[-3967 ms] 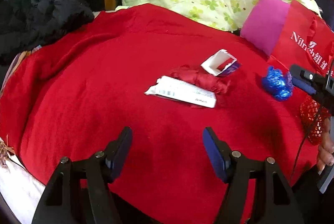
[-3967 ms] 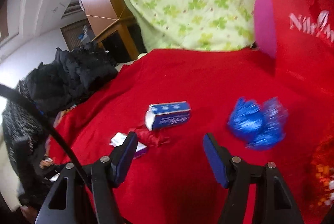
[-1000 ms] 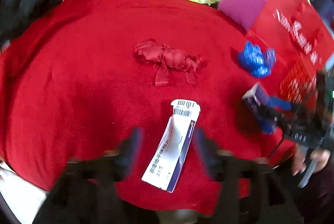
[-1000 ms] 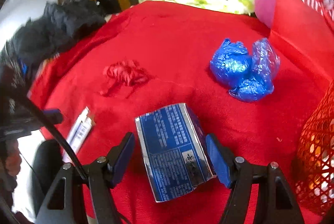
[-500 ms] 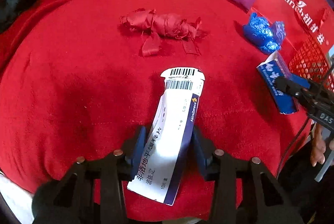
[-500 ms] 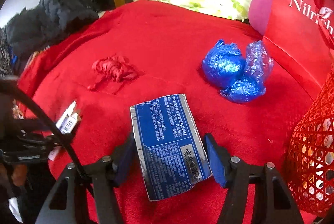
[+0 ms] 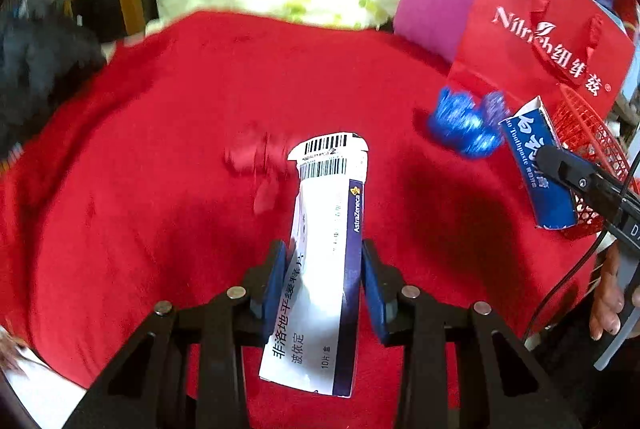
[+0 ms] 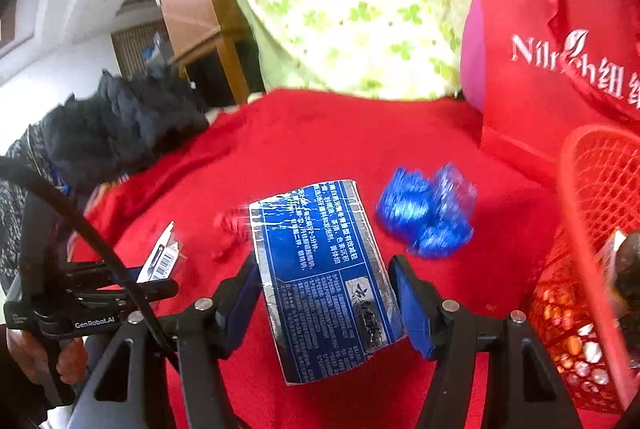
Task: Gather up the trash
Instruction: 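Carry the white box and blue-and-white box over the red basket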
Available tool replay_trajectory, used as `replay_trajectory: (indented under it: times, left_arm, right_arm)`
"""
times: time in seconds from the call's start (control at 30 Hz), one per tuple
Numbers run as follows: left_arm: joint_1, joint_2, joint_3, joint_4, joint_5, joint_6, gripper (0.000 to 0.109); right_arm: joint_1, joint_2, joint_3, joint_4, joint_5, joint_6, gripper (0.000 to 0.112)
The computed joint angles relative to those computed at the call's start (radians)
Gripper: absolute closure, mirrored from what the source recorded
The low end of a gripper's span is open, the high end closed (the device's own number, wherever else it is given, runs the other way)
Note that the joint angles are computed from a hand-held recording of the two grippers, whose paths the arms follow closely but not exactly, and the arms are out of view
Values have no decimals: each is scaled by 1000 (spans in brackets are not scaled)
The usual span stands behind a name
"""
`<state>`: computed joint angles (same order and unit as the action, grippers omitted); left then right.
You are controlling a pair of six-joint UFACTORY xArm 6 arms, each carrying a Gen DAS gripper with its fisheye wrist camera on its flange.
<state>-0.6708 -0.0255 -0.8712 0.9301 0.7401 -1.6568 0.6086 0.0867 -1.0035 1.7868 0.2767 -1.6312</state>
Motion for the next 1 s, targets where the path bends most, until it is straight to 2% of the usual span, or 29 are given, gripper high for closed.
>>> replay_trajectory:
  times: [0.17, 0.3, 0.5, 1.0]
  left_arm:
    - [-87, 54, -147, 39, 189, 43, 70]
    - [-126, 113, -254, 73, 289, 75, 70]
    - [-152, 207, -408, 103, 357, 128, 70]
    - [-184, 385, -675, 111, 375, 244, 70]
  right_arm:
    - [-45, -90, 46, 190, 38, -179, 46]
    - [-109, -187, 113, 362, 100, -348, 46]
    - [-187, -264, 173, 474, 138, -419, 46]
    - [-315, -320, 226, 506, 179, -354, 46]
